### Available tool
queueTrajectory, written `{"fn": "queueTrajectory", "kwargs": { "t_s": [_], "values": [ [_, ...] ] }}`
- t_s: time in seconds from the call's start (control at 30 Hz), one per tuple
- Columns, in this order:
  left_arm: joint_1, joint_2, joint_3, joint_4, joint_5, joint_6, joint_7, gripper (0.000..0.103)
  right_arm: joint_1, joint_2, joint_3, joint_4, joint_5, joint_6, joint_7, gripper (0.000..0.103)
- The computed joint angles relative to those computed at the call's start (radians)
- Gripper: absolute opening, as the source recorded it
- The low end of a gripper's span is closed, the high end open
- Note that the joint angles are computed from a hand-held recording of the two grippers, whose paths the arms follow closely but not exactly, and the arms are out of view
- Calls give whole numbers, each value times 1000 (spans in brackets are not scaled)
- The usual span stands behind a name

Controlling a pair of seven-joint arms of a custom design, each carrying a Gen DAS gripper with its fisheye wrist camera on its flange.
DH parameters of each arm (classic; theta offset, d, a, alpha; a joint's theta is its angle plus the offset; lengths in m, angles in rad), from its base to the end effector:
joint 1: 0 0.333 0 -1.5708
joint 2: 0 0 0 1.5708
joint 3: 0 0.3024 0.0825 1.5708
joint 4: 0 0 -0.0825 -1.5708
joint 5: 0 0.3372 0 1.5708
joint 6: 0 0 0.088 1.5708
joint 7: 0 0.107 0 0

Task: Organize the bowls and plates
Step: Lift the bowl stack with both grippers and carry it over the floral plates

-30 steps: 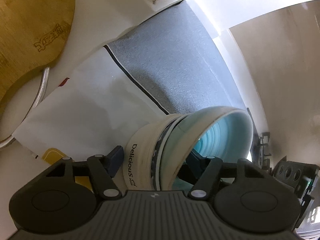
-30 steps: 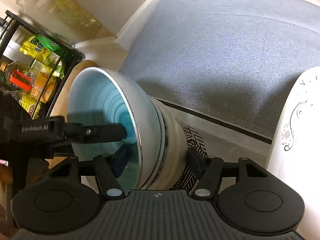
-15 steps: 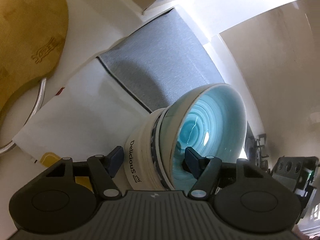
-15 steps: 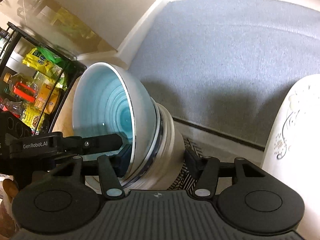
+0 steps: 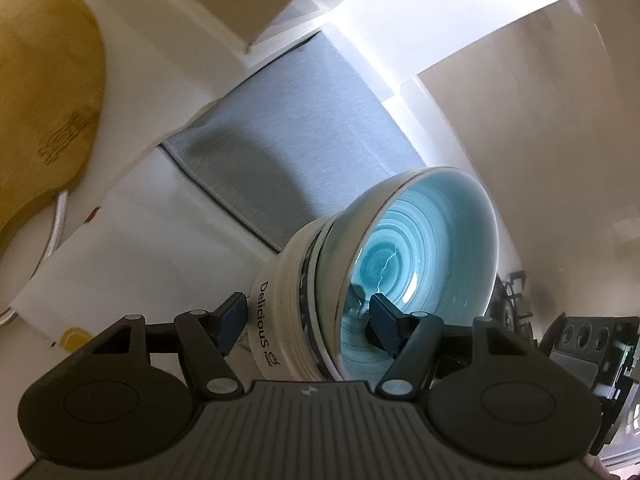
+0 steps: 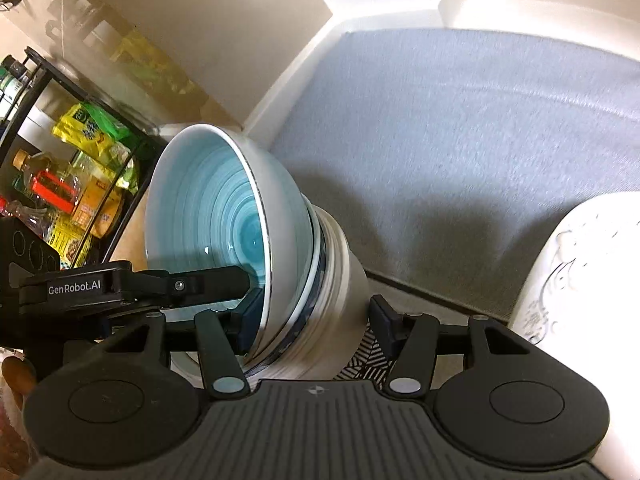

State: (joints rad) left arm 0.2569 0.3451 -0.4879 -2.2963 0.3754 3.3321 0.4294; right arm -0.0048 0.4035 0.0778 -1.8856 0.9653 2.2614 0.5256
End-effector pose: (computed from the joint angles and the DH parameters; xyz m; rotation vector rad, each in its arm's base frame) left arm 0.5245 -0.1507 0.3301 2.5857 -1.3645 1.1488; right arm 0.5925 0.0618 0.3194 -2.0468 1.2778 0.3188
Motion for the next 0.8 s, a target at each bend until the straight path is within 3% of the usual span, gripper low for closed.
{"fn": "queueTrajectory", "kwargs": {
  "t_s": [0.2, 0.43, 0.53, 0.63, 0.73, 0.8],
  "values": [
    [-6, 41, -33, 92, 1, -34, 55, 71, -20, -38, -12, -16, 35, 23, -17, 58],
    [-59, 129, -64, 243, -30, -75, 177, 71, -58, -99, -46, -63, 91, 60, -48, 58],
    [-104, 176, -64, 322, -42, -89, 242, 72, -74, -123, -65, -91, 109, 76, -51, 58],
    [-195, 249, -20, 434, -60, -113, 297, 72, -86, -127, -85, -109, 113, 112, -30, 55],
    [-212, 346, -64, 548, -57, -118, 351, 70, -90, -90, -109, -93, 44, 149, 75, 50],
    [-278, 380, -30, 633, -97, -190, 394, 70, -120, -71, -113, -82, 35, 111, 131, 49]
  ]
}}
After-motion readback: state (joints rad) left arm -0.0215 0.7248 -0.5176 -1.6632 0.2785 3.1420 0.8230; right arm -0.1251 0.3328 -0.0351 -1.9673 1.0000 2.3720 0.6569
